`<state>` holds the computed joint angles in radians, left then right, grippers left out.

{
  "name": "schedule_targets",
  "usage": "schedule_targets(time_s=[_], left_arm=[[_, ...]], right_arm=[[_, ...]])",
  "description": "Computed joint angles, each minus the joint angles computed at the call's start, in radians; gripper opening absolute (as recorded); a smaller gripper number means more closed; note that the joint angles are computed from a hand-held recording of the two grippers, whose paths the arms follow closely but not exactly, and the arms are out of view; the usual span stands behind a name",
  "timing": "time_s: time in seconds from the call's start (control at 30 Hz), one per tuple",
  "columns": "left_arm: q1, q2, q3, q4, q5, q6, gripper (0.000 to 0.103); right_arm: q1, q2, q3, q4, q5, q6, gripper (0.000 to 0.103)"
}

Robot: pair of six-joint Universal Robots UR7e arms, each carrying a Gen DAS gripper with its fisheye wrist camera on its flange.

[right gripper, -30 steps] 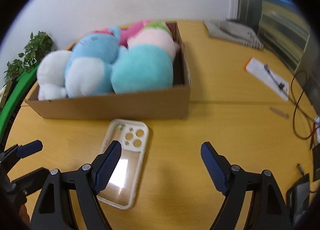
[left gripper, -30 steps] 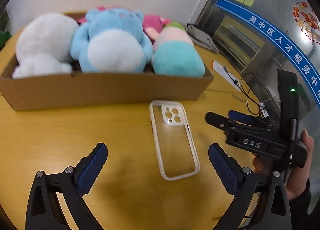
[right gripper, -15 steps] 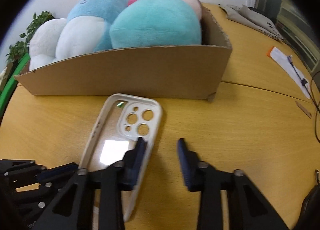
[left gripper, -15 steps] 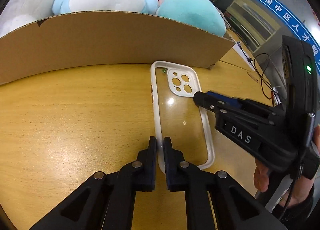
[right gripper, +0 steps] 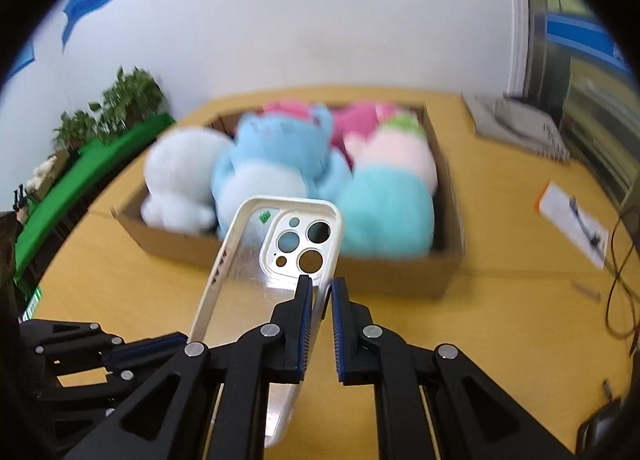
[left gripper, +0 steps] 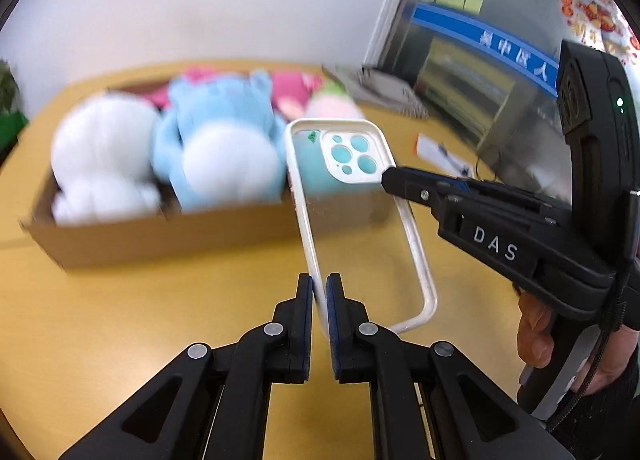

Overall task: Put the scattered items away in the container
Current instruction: 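Lift the phone case and carry it over the box, then lower the case onto the blue bear and open both grippers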

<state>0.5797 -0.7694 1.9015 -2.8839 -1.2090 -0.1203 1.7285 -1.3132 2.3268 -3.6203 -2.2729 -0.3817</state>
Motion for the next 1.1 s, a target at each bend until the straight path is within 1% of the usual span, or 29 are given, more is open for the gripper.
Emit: schedule_targets(time_s=[0.07, 0.13, 0.23, 0.3, 0.4, 0.47, 0.53, 0.57, 0.6, 0.67, 0.7, 0.73, 0.77, 0.8, 0.83, 0.87, 0.9, 0.93, 1.0, 1.1], left_arm=[[0.018, 0.004, -0.059, 0.001, 0.019, 0.043, 0.007], [0.042, 0.029, -0.152, 0.029, 0.033, 0.079, 0.007], [0.09, 0.08, -0.311, 0.102, 0.029, 0.138, 0.007], [0.119, 0.14, -0.444, 0.183, 0.027, 0.167, 0.007], [0.166, 0.258, -0.677, 0.344, 0.033, 0.165, 0.007], [0.191, 0.34, -0.82, 0.438, 0.043, 0.153, 0.007], [0.221, 0.416, -0.945, 0.532, 0.025, 0.123, 0.007], [0.232, 0.448, -0.992, 0.573, 0.028, 0.112, 0.007], [0.237, 0.466, -1.012, 0.594, 0.034, 0.105, 0.008], [0.242, 0.466, -0.998, 0.563, 0.025, 0.109, 0.01], [0.238, 0.453, -0.968, 0.537, 0.024, 0.102, 0.011], [0.232, 0.439, -0.942, 0.52, 0.036, 0.094, 0.019], [0.226, 0.426, -0.921, 0.509, 0.058, 0.092, 0.024], [0.218, 0.41, -0.892, 0.489, 0.09, 0.088, 0.042], [0.209, 0.382, -0.837, 0.44, 0.126, 0.085, 0.064], [0.2, 0.352, -0.777, 0.382, 0.153, 0.085, 0.074], [0.19, 0.315, -0.709, 0.314, 0.176, 0.091, 0.084], [0.182, 0.286, -0.655, 0.265, 0.196, 0.094, 0.085], [0.166, 0.222, -0.543, 0.183, 0.225, 0.083, 0.088], [0.139, 0.143, -0.393, 0.075, 0.258, 0.066, 0.102]], right_arm=[[0.026, 0.034, -0.073, -0.009, -0.013, -0.057, 0.008], [0.042, 0.077, -0.166, 0.005, -0.019, -0.11, 0.008], [0.023, 0.127, -0.318, 0.071, 0.017, -0.16, 0.008], [0.005, 0.171, -0.431, 0.137, 0.03, -0.162, 0.008], [-0.028, 0.25, -0.603, 0.251, 0.026, -0.177, 0.008], [-0.057, 0.305, -0.707, 0.34, 0.013, -0.161, 0.008], [-0.097, 0.348, -0.791, 0.453, 0.008, -0.108, 0.008], [-0.114, 0.37, -0.822, 0.488, -0.007, -0.103, 0.008], [-0.13, 0.382, -0.836, 0.51, -0.013, -0.105, 0.008], [-0.155, 0.385, -0.835, 0.538, -0.004, -0.095, 0.008], [-0.158, 0.382, -0.824, 0.52, -0.001, -0.107, 0.009], [-0.157, 0.372, -0.809, 0.503, 0.013, -0.113, 0.011], [-0.156, 0.355, -0.79, 0.496, 0.033, -0.104, 0.022], [-0.155, 0.327, -0.762, 0.502, 0.064, -0.08, 0.033], [-0.152, 0.303, -0.734, 0.494, 0.088, -0.057, 0.057], [-0.146, 0.282, -0.702, 0.462, 0.104, -0.043, 0.074], [-0.139, 0.257, -0.66, 0.409, 0.118, -0.039, 0.077], [-0.129, 0.231, -0.61, 0.348, 0.123, -0.046, 0.078], [-0.101, 0.192, -0.52, 0.241, 0.089, -0.061, 0.078], [-0.068, 0.14, -0.384, 0.104, 0.053, -0.081, 0.078]])
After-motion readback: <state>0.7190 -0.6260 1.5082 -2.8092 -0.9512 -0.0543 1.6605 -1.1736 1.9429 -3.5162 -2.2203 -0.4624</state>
